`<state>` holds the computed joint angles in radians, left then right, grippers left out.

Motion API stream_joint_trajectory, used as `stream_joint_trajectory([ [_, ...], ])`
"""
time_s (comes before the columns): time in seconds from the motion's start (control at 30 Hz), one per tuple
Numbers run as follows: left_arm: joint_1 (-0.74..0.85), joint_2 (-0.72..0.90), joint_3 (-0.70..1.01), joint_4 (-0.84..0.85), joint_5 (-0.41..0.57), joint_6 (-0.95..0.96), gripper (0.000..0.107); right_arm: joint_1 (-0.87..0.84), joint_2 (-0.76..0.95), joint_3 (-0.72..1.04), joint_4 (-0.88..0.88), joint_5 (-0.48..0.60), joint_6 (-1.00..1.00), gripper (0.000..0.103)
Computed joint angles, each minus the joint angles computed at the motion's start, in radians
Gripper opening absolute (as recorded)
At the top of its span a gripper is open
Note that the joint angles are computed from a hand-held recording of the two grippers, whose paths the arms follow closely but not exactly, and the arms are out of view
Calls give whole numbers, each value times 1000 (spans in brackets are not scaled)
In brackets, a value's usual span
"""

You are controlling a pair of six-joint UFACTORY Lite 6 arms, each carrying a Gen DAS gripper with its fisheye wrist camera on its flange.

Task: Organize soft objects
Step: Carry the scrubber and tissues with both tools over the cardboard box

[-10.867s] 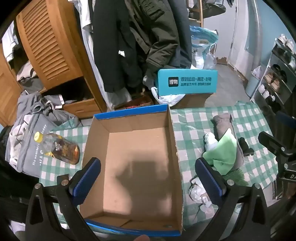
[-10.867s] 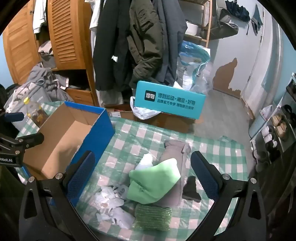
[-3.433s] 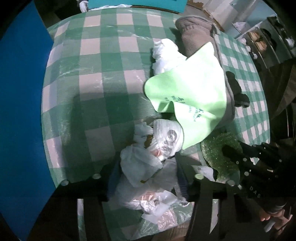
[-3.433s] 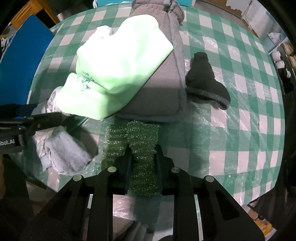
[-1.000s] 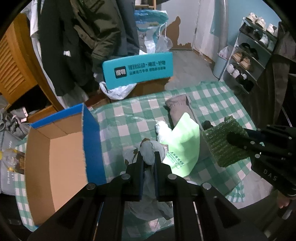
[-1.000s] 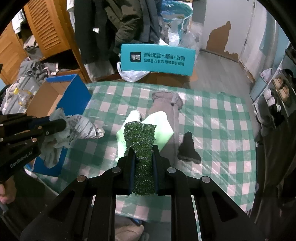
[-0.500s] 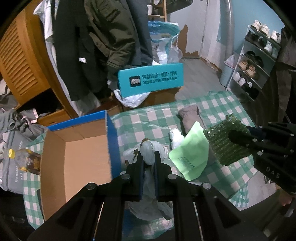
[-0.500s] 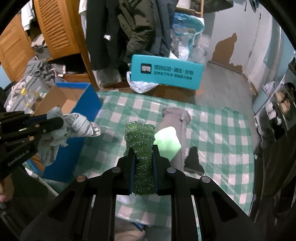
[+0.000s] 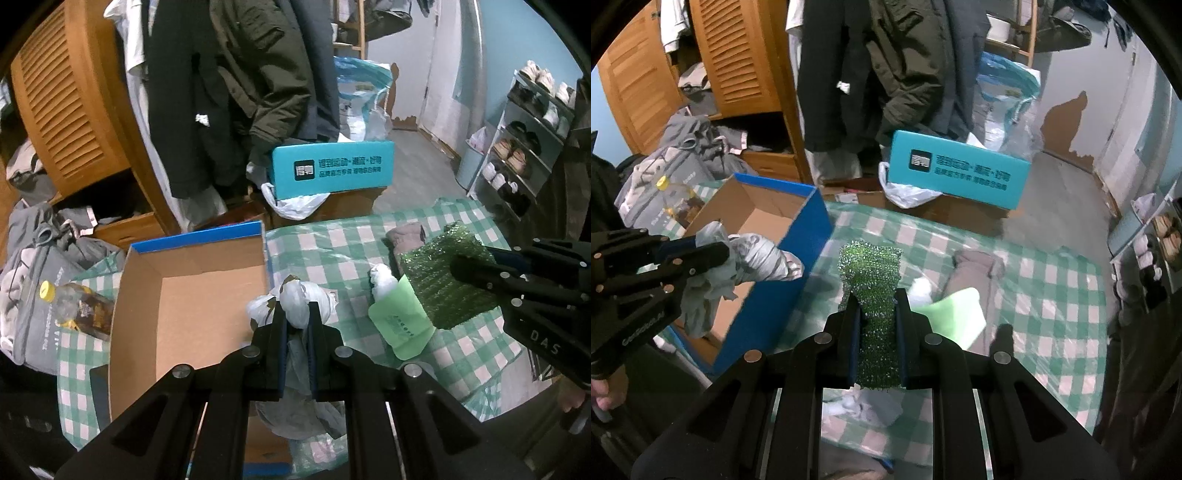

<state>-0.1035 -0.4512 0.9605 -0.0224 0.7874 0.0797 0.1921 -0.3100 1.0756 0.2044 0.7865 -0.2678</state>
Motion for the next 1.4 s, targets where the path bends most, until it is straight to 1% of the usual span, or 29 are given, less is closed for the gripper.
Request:
stream_joint_trajectory([
  [0.4, 247, -28, -6, -148, 21, 243, 9, 183, 117, 113, -76, -26, 156, 15],
  [0.67, 398, -15, -28, -220, 14, 385, 9, 297, 212, 189, -130, -41, 248, 15],
  [1.03, 515, 33, -47, -255, -17, 493, 9, 427, 368, 323, -174, -42, 342, 15],
  [1.2, 574, 80, -48, -285, -25, 548, 9, 469, 452, 393, -172, -38, 358, 15],
  [1.4, 600, 133, -59, -277, -64, 558, 9, 505, 544, 450, -162, -39, 366, 15],
])
